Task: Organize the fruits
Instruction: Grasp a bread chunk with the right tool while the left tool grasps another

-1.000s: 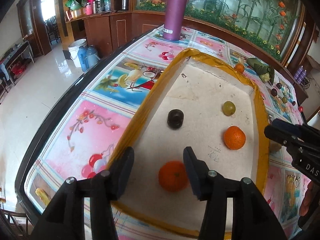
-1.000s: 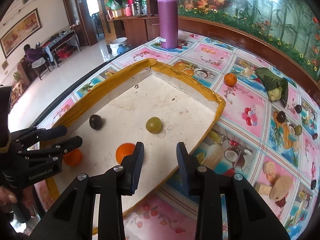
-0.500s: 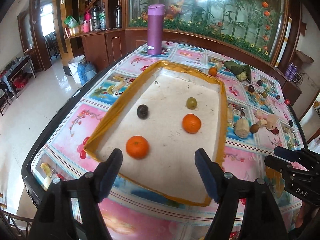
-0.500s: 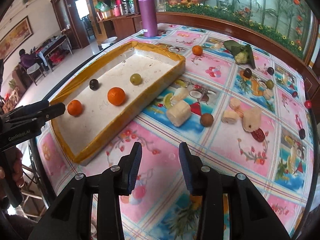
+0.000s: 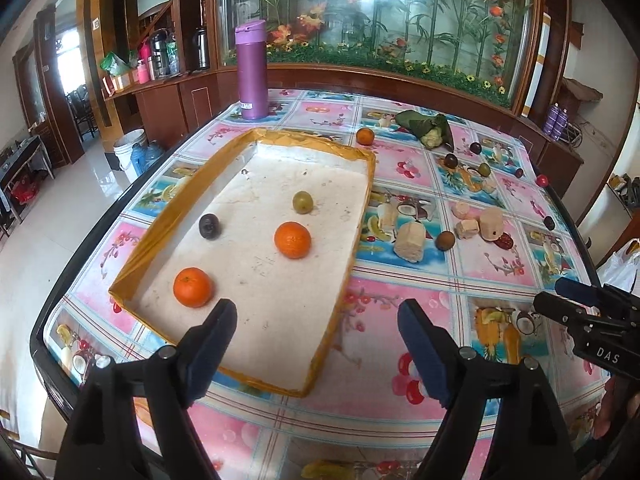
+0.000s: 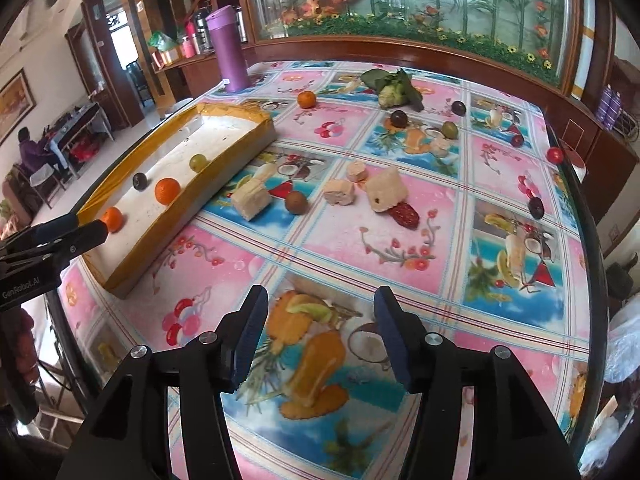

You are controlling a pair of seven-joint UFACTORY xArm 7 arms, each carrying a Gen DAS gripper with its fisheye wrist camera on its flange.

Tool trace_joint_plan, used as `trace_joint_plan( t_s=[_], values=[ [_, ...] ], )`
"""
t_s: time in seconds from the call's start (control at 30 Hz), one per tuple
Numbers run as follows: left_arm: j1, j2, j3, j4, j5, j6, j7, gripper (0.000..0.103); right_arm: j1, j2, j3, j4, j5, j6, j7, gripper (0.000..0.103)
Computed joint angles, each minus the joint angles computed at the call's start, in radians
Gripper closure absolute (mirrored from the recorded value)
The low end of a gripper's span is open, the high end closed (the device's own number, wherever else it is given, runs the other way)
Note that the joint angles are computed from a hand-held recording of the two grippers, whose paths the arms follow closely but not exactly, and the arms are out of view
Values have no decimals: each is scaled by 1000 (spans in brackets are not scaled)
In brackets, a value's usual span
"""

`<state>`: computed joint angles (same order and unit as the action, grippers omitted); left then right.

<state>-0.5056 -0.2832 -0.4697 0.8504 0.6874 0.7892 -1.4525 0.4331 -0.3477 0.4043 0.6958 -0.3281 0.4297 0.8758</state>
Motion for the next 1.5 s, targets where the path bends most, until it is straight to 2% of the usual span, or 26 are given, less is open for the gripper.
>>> trace_joint_plan(
  t_s=[0.2, 0.37, 0.5, 0.57, 0.63, 0.77, 0.83, 0.87, 0.9, 0.97, 1.07, 1.3, 1.37, 1.43, 1.5],
  values=[
    [-28, 67, -4, 52, -3, 14, 4, 16, -14, -15, -55, -36, 31, -39, -64, 47],
    [-67, 131, 12, 103, 17, 37, 13, 16, -58, 38, -94, -17, 41, -109, -136, 47],
    [-99, 176, 38, 140, 22, 41, 33, 16, -54, 143, -142, 56, 82, -154, -261, 47],
    [-113, 198, 51, 158, 22, 44, 46, 16, -73, 199, -138, 99, 70, -166, -294, 47],
    [-126, 219, 64, 173, 20, 40, 60, 16, -24, 253, -188, 132, 149, -178, -402, 47],
    [-146, 251, 89, 200, 21, 42, 77, 16, -26, 343, -185, 196, 191, -160, -499, 47],
    [-152, 268, 101, 213, 17, 37, 86, 16, -21, 366, -187, 208, 237, -167, -567, 50],
    [-155, 278, 106, 223, 19, 37, 88, 16, -18, 376, -189, 217, 237, -161, -581, 58],
    [-158, 289, 112, 232, 22, 36, 91, 16, -15, 383, -192, 224, 218, -152, -580, 64],
    [-164, 314, 125, 255, 29, 32, 98, 16, -13, 380, -193, 217, 227, -168, -608, 64],
    [-175, 352, 146, 292, 56, 29, 103, 16, -13, 345, -202, 182, 176, -197, -558, 64],
    [-198, 442, 201, 369, 89, -6, 148, 16, 3, 232, -204, 78, 355, -282, -676, 64],
    [-205, 462, 217, 386, 102, -14, 163, 16, -1, 208, -200, 55, 357, -287, -670, 64],
    [-207, 478, 232, 400, 107, -32, 183, 17, -29, 189, -180, 34, 314, -288, -624, 64],
    [-207, 492, 246, 409, 111, -58, 194, 22, -42, 181, -175, 21, 294, -287, -594, 64]
  ],
)
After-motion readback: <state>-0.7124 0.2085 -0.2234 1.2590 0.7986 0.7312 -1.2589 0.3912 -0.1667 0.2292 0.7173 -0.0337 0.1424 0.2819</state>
